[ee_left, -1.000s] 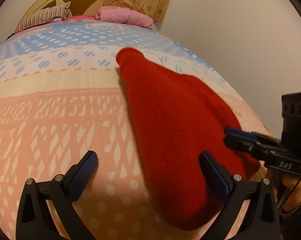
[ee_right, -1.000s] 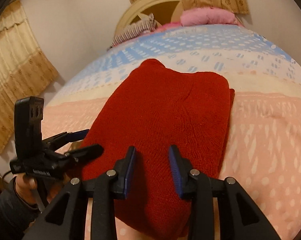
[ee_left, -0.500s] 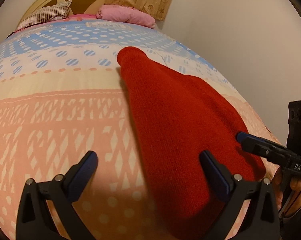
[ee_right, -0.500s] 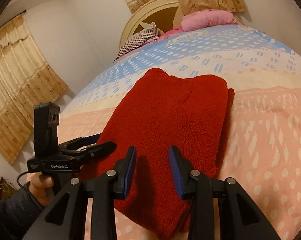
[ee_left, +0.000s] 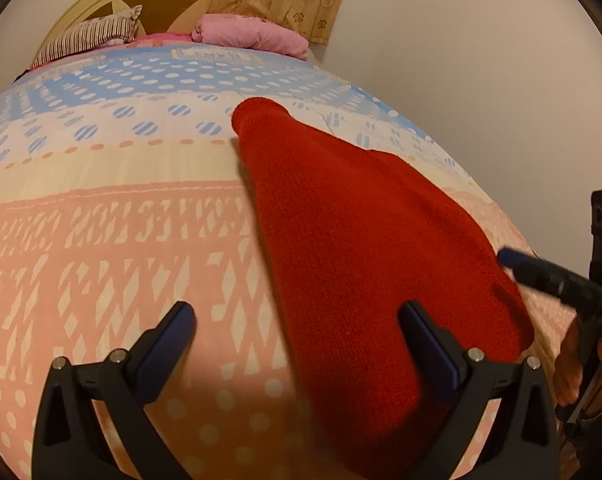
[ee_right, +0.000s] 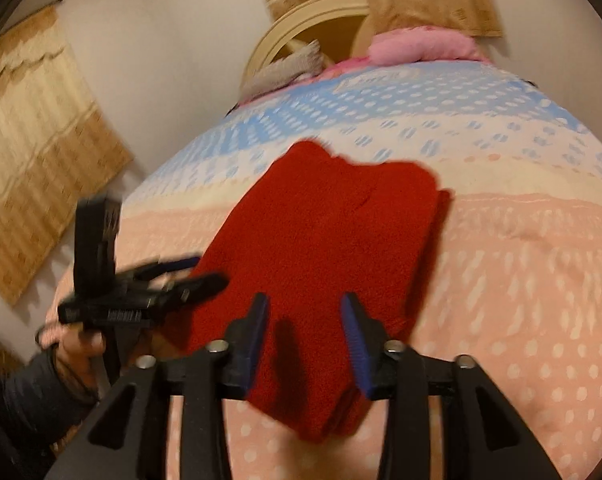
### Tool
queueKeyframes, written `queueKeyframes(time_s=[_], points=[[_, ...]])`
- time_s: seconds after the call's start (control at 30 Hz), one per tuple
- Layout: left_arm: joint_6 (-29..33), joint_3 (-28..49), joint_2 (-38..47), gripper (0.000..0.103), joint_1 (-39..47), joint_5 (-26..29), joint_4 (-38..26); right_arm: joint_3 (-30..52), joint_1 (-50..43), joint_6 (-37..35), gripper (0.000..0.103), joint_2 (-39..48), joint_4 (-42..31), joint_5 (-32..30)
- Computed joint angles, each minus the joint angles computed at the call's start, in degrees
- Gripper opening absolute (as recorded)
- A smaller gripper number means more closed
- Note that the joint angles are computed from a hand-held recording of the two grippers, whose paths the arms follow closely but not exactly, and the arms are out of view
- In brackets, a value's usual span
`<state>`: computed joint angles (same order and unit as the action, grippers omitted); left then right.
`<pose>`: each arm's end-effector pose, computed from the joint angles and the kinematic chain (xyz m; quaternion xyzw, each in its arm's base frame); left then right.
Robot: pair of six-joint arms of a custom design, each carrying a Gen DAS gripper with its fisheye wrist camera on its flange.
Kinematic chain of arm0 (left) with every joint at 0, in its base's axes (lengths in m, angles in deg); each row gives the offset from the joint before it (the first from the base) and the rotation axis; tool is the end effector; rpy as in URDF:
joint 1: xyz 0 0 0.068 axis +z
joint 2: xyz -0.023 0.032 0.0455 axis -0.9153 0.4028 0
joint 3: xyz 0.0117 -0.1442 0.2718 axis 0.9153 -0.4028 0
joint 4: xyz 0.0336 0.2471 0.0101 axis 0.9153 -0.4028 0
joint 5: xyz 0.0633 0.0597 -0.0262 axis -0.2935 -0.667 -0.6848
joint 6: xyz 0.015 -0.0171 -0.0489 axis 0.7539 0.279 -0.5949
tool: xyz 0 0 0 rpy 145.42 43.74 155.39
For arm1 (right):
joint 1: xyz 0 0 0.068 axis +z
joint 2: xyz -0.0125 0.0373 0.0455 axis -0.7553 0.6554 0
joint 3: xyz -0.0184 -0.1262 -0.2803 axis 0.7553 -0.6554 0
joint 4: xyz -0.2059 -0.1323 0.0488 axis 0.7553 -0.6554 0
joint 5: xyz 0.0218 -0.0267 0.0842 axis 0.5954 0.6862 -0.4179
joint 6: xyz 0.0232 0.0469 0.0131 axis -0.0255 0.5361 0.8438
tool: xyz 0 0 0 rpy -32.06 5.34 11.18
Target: Fold small clothes
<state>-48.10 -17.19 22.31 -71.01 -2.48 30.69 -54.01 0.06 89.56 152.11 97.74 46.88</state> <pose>0.2530 -0.0405 0.1829 0.2330 0.8902 -0.2456 0.3049 0.1756 0.1797 0.1917 0.0811 0.8959 0.1606 0.4062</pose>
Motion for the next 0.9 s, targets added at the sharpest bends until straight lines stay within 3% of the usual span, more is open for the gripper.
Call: queueKeyframes(time_s=[0.17,0.33,0.5,0.67,0.83,0.9], points=[[-0.02,0.2,0.24,0.103,-0.13,0.0,-0.27,-2.4,-4.79,2.03,0.062,-0.2,2.56,-1.04],[0.47,0.66,0.63,0.103,0.1,0.89,-1.02,-7.34,-15.19,6.18,0.062,0.88,12.64,-11.72],[1.91,2.33,2.26,0.103,0.9,3.99,-3.69,-7.57,-25.31,9.5,0.066,7.44,22.27,-21.44],[2.61,2.74,2.69,0.103,1.0,5.49,-4.65,-2.47,-28.11,7.19,0.066,14.15,23.13,-26.54],[3.39,3.4,3.31,0.103,1.21,7.14,-5.82,0.08,-29.44,5.15,0.066,17.27,23.65,-27.91],[3.6,3.49,3.24,0.102,1.17,7.27,-6.13,0.09,-30.32,5.23,0.058,18.2,24.93,-29.19]])
